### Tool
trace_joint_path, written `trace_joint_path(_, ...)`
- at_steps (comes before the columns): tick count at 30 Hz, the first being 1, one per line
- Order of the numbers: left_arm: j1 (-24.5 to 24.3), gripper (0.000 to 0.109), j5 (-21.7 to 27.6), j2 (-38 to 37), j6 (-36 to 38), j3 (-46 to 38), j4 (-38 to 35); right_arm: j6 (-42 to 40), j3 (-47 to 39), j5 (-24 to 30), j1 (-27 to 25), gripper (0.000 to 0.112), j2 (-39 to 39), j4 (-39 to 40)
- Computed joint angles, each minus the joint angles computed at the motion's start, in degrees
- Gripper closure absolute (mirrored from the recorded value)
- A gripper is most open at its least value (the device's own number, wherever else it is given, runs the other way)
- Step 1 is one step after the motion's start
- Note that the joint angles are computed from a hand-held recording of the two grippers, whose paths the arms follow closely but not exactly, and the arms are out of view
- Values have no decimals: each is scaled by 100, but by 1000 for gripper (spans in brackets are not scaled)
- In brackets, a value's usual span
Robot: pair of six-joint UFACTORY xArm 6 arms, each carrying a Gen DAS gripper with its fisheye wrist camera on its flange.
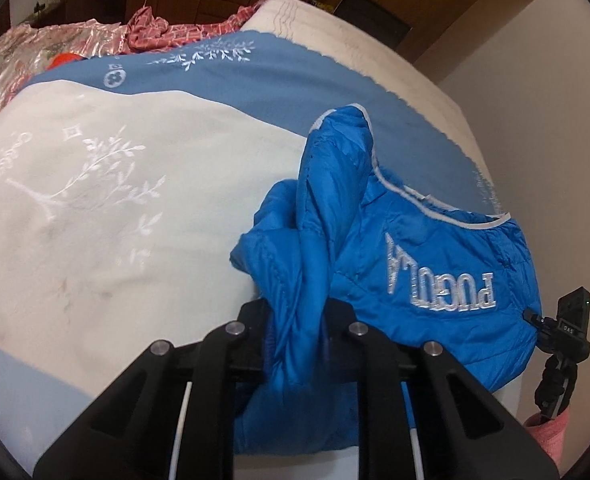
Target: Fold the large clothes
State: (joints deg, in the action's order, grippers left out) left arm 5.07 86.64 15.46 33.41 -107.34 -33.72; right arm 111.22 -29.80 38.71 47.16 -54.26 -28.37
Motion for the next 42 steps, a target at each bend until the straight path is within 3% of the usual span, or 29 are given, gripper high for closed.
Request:
trace_joint_path(5,605,93,737,-503,239,185,-183,1162,-619,788,1158,93,221,-868)
trace_joint_path(9,1227,93,1436,-949,686,473,-216,2305,-1233,1739,2528,93,699,-1394)
trace_joint_path(14,1770,90,1649,-1423,1398,1121,83,3115,-1595,2117,3383,92,1315,-1471)
trace_joint_path(16,1828,90,1438,-1621,1579,1563,323,3385,-1512,1960,3450,92,1505,-1379)
trace_joint_path(19,1770,84,481,-2070,1984,2627,757,3717,-1358,1979,3492,92,1731,-1145)
trace_joint_path(23,1659,69,-367,-2293,2358,3475,950,4250,-891,1787,3420,87,1829,-1042)
trace_joint_path(28,1537,58,-1114,-2498,2844,4175,873,4609,-774,1623,3281,82,2180,-1224)
trace_joint_path(32,1543,55,-1151,-2425,2926,4177,779,4665,-966,1812,3278,79,2459,-1201)
trace_joint_path(35,1580,54,-970,-2292,2860,3977,810,4353,-1421,2341,3396,69,2746,-803)
trace_joint_path(38,1694,54,-573,-2125,2650,3531,903,3720,-2454,3523,3513,60,3306,-89)
trace_joint_path(40,1794,54,-454,-2102,2654,3311,872,3295,-3444,4562,3626,60,3863,218)
trace_joint_path(42,1943,54,-374,-2255,2800,3214,743,3090,-4123,5069,3791,63,4222,136)
